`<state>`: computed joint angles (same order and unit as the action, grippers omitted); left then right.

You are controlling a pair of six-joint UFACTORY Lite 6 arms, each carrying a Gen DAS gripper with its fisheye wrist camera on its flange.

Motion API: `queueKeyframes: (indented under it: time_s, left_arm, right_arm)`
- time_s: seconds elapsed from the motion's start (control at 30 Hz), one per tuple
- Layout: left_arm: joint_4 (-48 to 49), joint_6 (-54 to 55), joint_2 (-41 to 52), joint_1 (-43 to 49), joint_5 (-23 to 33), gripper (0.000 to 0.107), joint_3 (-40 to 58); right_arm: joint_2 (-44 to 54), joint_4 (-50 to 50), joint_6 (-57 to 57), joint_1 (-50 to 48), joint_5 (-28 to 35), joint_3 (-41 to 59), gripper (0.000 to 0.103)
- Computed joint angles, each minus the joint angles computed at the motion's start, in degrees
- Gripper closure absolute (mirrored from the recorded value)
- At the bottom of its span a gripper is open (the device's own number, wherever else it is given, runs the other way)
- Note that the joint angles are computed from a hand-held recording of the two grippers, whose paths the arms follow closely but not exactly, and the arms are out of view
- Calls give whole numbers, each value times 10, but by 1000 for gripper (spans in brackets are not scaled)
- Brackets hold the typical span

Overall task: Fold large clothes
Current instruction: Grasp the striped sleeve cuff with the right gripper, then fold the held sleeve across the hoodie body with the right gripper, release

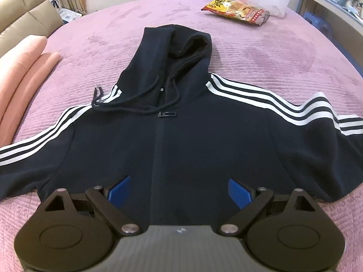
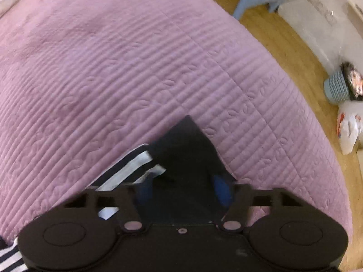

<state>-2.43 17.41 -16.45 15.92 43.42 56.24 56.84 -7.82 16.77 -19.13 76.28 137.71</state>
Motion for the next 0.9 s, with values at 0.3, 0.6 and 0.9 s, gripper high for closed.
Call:
queueKeyframes:
  time_s: [0.3,0.6,0.9]
  left_arm:
    - [-65,87,6,53,7,13,15]
    - [-159,247,25,181,53,14,55]
    - [-292,437,183,400,171,20,257]
  right_arm:
    - [-297,-95,89,70,-94,-224,89]
    - [-477,-296,268,249,-87,-410,89]
    - [-315,-279,447,638,-36,-149,91]
